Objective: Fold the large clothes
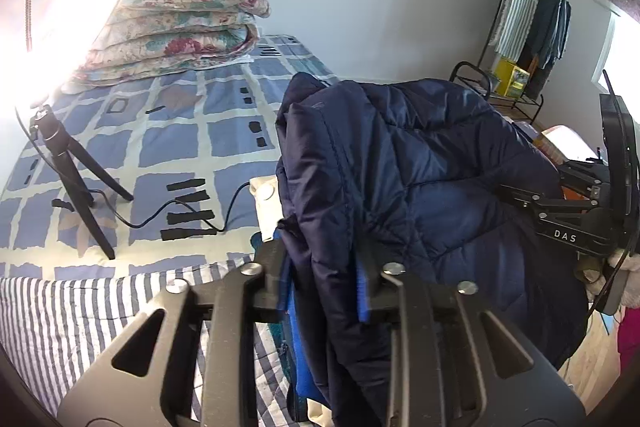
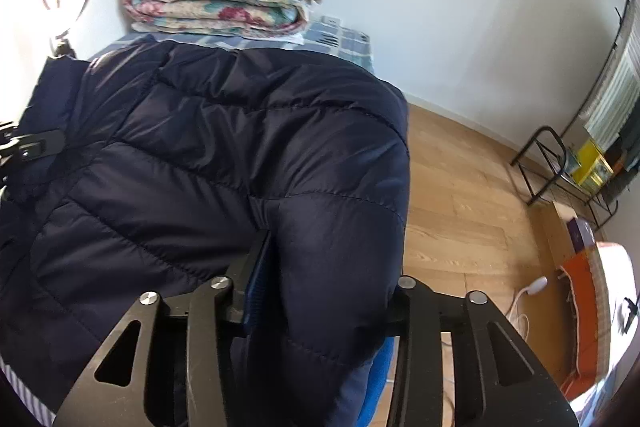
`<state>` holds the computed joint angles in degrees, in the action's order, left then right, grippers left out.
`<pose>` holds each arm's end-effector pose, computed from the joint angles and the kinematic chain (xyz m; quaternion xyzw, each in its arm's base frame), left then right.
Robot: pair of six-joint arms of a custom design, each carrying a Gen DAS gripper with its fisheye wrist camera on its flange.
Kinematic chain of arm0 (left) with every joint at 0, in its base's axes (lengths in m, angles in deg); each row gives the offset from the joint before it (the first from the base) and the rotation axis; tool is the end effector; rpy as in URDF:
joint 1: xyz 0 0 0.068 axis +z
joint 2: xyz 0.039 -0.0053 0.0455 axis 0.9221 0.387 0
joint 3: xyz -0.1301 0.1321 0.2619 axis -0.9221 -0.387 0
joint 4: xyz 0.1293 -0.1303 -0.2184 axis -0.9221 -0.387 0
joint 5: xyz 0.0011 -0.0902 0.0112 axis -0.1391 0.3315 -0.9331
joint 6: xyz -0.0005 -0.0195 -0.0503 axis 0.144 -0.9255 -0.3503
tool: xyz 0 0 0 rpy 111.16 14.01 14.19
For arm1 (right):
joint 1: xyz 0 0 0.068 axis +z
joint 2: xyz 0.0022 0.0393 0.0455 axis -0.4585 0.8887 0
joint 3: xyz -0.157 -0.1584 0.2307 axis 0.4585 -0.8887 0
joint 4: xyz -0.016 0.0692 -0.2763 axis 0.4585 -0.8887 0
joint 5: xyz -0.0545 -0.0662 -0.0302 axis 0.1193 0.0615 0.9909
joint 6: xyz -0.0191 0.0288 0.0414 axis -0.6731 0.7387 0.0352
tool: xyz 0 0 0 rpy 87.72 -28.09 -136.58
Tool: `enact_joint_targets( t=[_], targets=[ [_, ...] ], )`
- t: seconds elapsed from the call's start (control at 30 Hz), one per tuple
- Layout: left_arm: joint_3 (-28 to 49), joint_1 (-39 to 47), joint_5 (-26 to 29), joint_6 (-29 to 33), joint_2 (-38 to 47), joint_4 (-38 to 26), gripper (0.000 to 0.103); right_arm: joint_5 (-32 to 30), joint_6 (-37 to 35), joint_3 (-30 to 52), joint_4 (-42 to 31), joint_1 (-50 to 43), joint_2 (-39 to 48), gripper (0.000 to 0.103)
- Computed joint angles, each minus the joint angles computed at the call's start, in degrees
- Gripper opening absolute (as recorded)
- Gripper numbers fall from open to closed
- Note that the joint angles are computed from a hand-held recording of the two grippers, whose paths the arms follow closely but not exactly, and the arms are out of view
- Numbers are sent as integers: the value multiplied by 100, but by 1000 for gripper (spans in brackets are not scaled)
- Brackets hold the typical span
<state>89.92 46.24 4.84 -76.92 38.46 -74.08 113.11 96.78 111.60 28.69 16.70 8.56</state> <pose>0.3722 -0.1545 0.3482 0.2490 0.8756 -0.2015 0.3615 0.1352 0.1001 0.3681 -0.0351 0.9078 -0.0934 0.4074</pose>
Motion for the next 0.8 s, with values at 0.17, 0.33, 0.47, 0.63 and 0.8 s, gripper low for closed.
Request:
enact_joint_targets(
  t=[0.17, 0.33, 0.47, 0.63, 0.8],
  targets=[
    [-95, 10, -115, -46, -93, 89, 55, 118, 144, -3, -62, -93, 92, 47],
    [-87, -46, -356, 105, -59, 58, 55, -279, 223, 63, -26, -485, -57, 55],
    [-180, 13, -295, 84, -104, 100, 55, 5, 473, 114, -159, -509, -125, 67],
    [-247, 49, -256, 122, -250, 54, 61, 959, 1368, 303, -990, 133, -74, 72],
    [-460, 162, -145, 129, -649, 11, 64, 1464, 2785, 568, -2160, 1020, -60, 72]
  ],
)
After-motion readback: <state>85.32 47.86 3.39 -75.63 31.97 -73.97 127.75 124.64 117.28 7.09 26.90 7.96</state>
